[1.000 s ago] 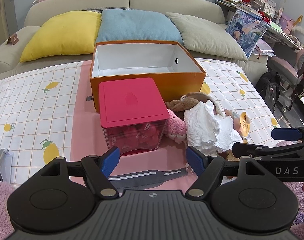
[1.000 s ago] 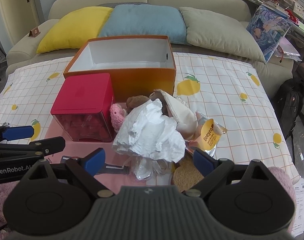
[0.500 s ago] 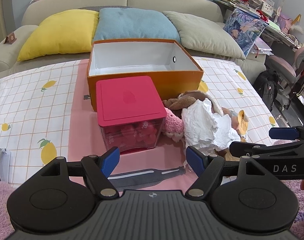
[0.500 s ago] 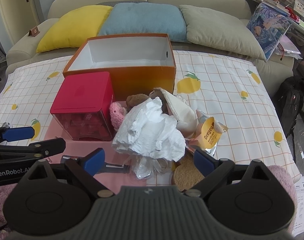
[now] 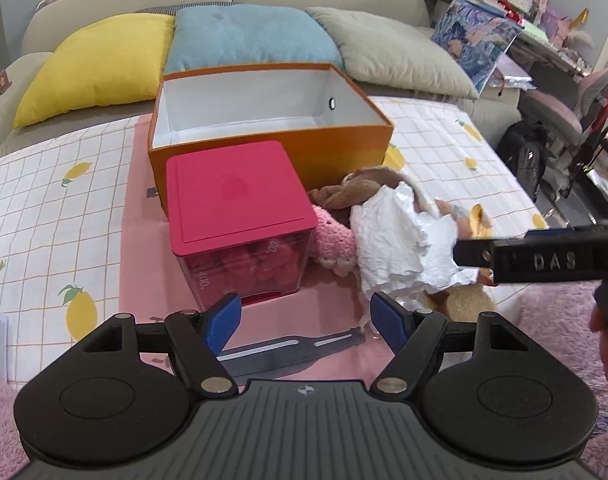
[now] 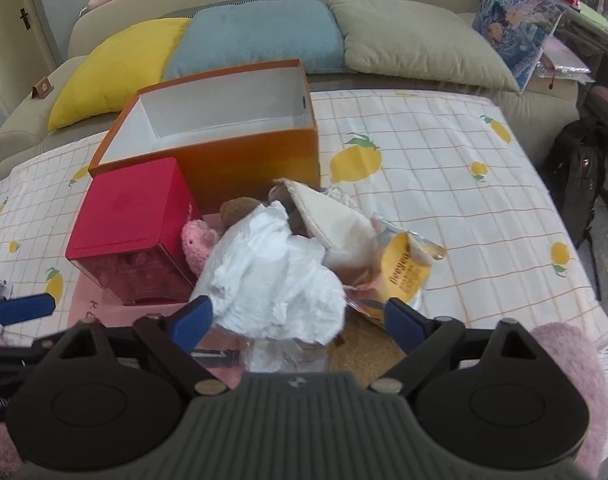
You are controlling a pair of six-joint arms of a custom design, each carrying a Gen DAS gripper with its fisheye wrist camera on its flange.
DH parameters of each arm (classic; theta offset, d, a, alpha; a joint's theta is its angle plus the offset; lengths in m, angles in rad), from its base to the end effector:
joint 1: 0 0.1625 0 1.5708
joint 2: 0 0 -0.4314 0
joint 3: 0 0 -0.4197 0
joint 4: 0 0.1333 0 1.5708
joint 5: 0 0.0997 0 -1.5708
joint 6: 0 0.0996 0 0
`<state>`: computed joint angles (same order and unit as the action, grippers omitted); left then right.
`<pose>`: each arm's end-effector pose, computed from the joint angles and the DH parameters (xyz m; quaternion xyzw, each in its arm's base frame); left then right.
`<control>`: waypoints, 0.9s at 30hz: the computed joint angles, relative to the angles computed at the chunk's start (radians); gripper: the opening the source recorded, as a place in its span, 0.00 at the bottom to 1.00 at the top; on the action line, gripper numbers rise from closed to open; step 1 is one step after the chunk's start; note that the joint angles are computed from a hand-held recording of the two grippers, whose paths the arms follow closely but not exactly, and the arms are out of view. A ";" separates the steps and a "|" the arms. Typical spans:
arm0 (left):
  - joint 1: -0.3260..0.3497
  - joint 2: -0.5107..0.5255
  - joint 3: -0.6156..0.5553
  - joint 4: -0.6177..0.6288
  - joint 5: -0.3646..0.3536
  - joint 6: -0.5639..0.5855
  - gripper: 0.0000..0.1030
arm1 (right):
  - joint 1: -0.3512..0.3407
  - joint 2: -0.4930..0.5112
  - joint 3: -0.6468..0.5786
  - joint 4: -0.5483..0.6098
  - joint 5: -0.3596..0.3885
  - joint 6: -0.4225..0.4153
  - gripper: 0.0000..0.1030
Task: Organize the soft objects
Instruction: 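Grasp the white tissue with the right gripper and lift it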
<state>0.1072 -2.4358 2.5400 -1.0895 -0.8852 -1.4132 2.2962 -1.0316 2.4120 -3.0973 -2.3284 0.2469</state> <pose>-0.1078 -0.2091 0.2793 0.1197 0.8990 -0.2831 0.3119 0.3206 -0.2638 0.0635 0.1934 -0.9066 0.2323 0.2944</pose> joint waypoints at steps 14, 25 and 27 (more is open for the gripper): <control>0.091 0.075 -0.006 -0.073 0.004 0.076 0.84 | -0.142 0.153 -0.090 -0.023 0.108 -0.001 0.72; 0.159 0.136 0.001 -0.211 0.024 0.194 0.84 | -0.142 0.067 -0.045 -0.036 0.160 -0.044 0.42; 0.165 0.147 0.001 -0.229 0.025 0.206 0.84 | -0.134 0.045 -0.035 -0.055 0.167 -0.067 0.33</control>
<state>0.2722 -2.2884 2.5407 -1.3181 -0.8606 -1.2073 2.1623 -0.9868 2.3773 -3.1525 -2.1617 0.1796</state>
